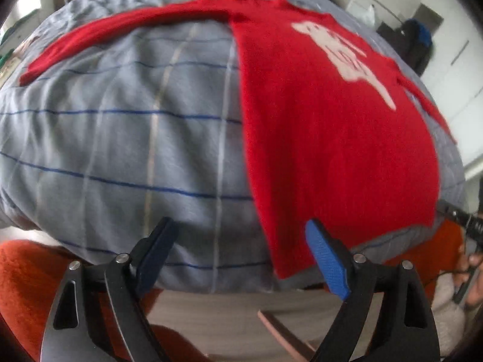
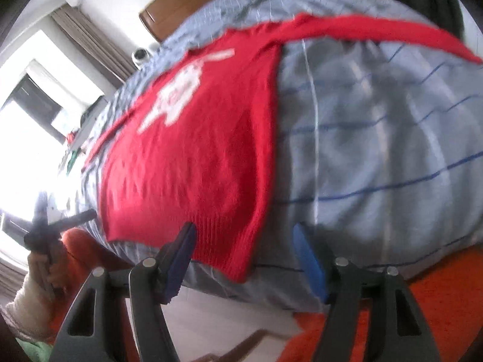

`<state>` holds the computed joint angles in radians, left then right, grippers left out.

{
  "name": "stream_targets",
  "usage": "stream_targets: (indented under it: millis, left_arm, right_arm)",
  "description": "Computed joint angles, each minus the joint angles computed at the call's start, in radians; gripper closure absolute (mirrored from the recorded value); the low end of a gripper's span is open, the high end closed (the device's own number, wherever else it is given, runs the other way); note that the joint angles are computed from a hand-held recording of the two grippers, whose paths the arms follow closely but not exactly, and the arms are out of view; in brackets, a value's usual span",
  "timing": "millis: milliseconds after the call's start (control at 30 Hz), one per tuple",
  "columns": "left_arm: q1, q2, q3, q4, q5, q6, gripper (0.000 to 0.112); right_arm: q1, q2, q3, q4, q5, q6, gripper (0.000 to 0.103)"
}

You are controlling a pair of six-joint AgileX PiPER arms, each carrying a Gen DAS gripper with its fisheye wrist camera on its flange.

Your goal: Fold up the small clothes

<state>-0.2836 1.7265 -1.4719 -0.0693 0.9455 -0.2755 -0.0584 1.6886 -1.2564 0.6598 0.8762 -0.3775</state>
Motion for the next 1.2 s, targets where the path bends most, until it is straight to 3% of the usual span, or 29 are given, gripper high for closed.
stream_targets:
  millis: [67,100,133,167,200,333,500,767,1067,1133,1167,1200]
  left_arm:
    - [-0.019,0.003,-0.002,0.017,-0.005,-0.011,0.025]
    - [-0.032,0.004,-0.002,0.027,-0.009,-0.022,0.031]
    - [-0.036,0.010,-0.005,0.025,-0.017,-0.009,0.041]
    - [-0.042,0.022,-0.017,0.023,-0.015,0.007,0.076]
    - [-0.041,0.035,-0.037,0.011,0.001,0.025,0.109]
    - [-0.042,0.040,-0.054,0.014,0.032,0.012,0.110]
    - [-0.085,-0.045,0.053,0.092,0.017,-0.010,0.111]
    - [-0.115,0.060,0.001,0.179,0.030,-0.072,0.111]
    - [-0.155,0.078,-0.030,0.203,0.034,-0.138,0.107]
    - [-0.154,0.041,-0.009,0.195,0.020,-0.144,0.103]
    - [-0.152,0.017,0.007,0.192,0.005,-0.148,0.095]
    - [-0.157,-0.006,0.022,0.209,-0.007,-0.169,0.072]
  right_arm:
    - [0.011,0.037,-0.019,0.012,0.015,-0.003,0.038]
    - [0.017,0.047,-0.026,0.009,0.016,-0.001,0.041]
    - [0.024,0.054,-0.034,0.003,0.019,0.002,0.058]
    - [0.029,0.060,-0.043,0.004,0.026,-0.004,0.071]
    - [0.038,0.062,-0.048,-0.004,0.027,0.004,0.094]
    - [0.063,0.040,-0.055,-0.102,0.015,0.073,0.099]
    - [0.084,-0.011,-0.067,-0.223,0.068,0.170,0.100]
    - [0.093,0.095,-0.067,-0.228,0.017,0.239,0.100]
    - [0.083,0.071,-0.029,-0.218,-0.010,0.225,0.100]
    - [0.078,0.055,-0.014,-0.211,-0.013,0.218,0.099]
    - [0.064,0.046,-0.003,-0.182,-0.010,0.196,0.095]
    - [0.053,0.035,0.009,-0.162,-0.010,0.182,0.088]
